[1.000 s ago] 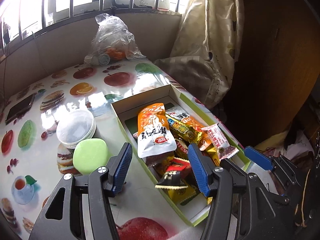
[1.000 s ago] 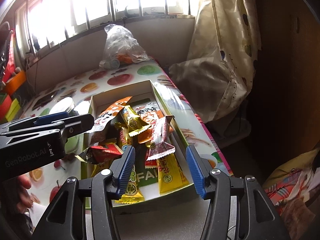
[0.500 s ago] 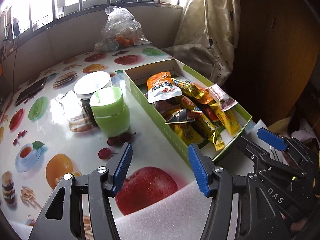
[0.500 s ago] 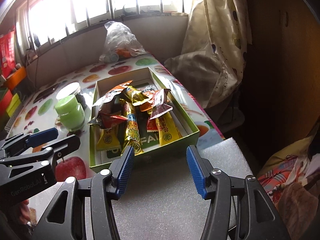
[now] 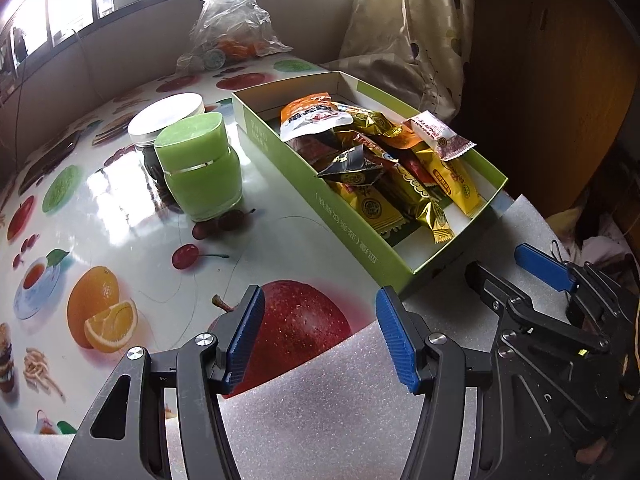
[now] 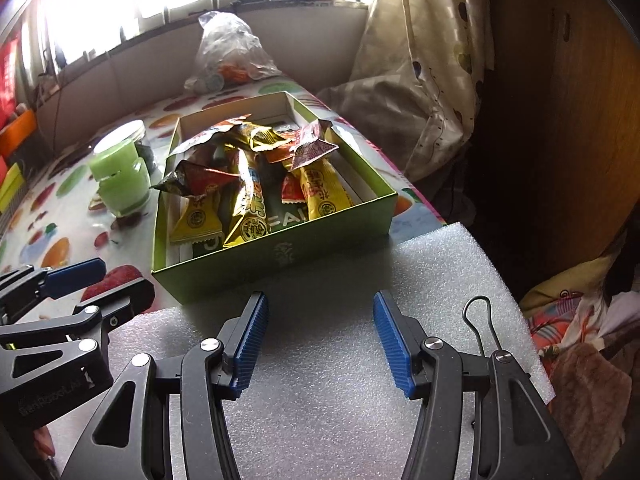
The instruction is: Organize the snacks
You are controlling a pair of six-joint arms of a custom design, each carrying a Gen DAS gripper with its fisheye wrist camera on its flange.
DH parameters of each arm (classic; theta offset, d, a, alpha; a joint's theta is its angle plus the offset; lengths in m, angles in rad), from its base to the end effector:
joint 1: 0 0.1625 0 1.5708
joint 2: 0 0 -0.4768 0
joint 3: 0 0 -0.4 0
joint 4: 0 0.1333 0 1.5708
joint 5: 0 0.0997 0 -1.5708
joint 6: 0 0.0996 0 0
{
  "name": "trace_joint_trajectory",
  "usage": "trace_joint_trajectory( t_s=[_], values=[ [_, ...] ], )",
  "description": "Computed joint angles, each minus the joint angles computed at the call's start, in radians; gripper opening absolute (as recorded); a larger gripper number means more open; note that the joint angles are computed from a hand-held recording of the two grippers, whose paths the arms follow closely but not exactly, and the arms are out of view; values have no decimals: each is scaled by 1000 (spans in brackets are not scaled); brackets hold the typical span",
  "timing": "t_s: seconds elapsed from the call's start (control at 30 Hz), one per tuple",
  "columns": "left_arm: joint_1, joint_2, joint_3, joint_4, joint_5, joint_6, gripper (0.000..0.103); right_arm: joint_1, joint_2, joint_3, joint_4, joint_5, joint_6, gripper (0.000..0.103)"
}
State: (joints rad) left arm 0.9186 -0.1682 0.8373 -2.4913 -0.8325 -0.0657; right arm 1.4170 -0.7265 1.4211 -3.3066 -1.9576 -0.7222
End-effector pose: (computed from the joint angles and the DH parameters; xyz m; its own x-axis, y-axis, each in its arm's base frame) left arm -0.3862 -0.8358 -0.0523 -0.7265 0.2646 -0.6341 0.5413 0.7888 -0.2910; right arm -0.0270 -0.7990 0.2626 -0.7005 0.0178 0.7135 -0.5139 0.6810 -0.5216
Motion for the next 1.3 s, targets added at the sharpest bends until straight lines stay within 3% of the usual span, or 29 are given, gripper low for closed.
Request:
trace_joint_trajectory(
  t_s=[1.3],
  values=[
    [6, -2, -2, 37, -19, -37, 59, -2, 7, 3, -32, 8, -1, 56]
  ],
)
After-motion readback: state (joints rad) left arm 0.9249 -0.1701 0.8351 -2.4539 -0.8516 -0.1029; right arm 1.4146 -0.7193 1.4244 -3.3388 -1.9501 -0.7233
